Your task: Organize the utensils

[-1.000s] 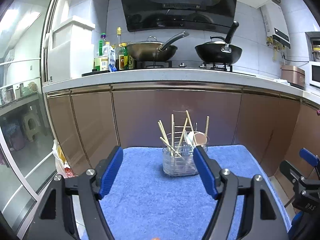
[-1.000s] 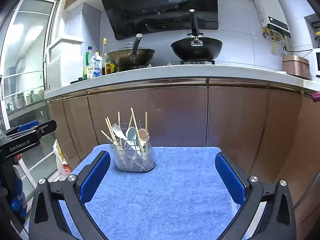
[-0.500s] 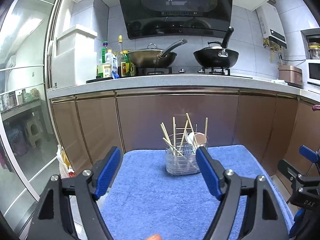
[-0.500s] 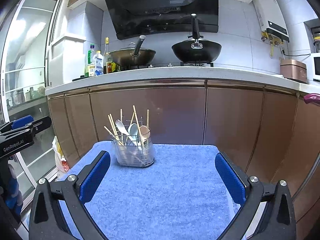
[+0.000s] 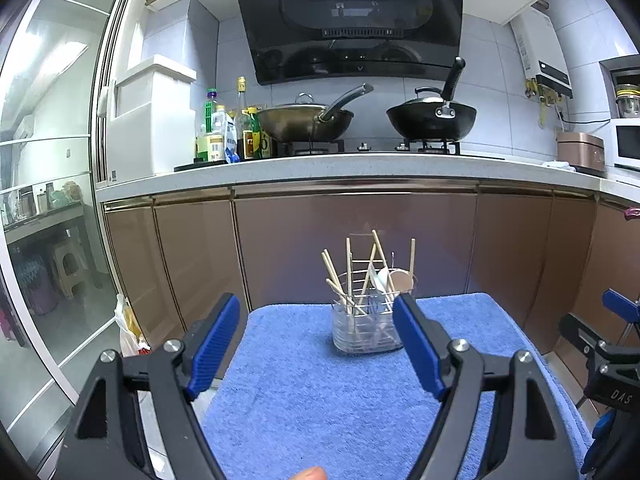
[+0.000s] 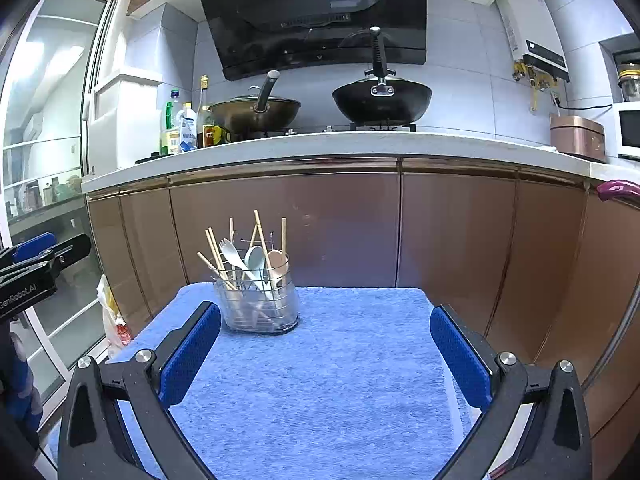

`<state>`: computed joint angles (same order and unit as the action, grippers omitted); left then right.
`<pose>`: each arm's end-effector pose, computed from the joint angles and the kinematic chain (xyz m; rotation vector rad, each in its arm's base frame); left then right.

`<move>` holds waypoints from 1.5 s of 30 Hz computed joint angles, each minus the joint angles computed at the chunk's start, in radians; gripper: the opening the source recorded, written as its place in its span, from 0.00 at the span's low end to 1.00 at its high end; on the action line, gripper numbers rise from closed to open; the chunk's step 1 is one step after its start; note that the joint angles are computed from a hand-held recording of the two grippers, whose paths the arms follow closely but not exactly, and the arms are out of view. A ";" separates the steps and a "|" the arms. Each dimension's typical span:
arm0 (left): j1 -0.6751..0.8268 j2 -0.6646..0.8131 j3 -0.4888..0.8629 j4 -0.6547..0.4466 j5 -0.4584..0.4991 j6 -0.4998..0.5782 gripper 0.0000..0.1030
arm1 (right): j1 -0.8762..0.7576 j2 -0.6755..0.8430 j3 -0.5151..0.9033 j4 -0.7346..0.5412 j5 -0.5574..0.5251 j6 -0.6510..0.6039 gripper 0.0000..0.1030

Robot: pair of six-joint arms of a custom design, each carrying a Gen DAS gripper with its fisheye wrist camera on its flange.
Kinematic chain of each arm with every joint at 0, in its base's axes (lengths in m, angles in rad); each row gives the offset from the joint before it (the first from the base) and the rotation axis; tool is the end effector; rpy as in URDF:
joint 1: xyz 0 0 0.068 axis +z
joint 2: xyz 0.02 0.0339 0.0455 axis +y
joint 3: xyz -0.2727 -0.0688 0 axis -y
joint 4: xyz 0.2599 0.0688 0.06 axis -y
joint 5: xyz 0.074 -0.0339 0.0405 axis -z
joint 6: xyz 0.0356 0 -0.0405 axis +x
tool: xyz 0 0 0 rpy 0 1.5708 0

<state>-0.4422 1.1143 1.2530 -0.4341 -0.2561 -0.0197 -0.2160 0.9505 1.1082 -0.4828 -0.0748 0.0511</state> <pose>0.2322 -0.1000 0.4221 0.2152 1.8446 -0.0818 0.2081 -0.0429 0.4005 0.2018 1.8844 -0.0414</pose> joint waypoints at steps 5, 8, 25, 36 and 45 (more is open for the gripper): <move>-0.003 -0.010 -0.008 0.013 -0.005 0.004 0.76 | 0.013 -0.004 0.001 0.002 0.020 -0.005 1.00; -0.010 -0.014 -0.014 0.021 -0.012 0.011 0.78 | 0.017 -0.009 0.000 0.001 0.025 -0.007 1.00; -0.024 -0.020 -0.032 0.046 -0.031 0.016 0.79 | 0.013 -0.021 -0.002 -0.001 0.032 -0.014 1.00; 0.001 -0.025 -0.008 0.044 -0.026 -0.003 0.79 | 0.022 -0.026 0.050 0.003 0.069 -0.045 1.00; 0.011 -0.031 0.023 0.047 -0.032 0.002 0.79 | 0.049 -0.035 0.086 0.006 0.096 -0.069 1.00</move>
<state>-0.4316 1.0829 1.2758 -0.3871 -0.2877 -0.0176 -0.1672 0.9150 1.1941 -0.4770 0.0215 -0.0181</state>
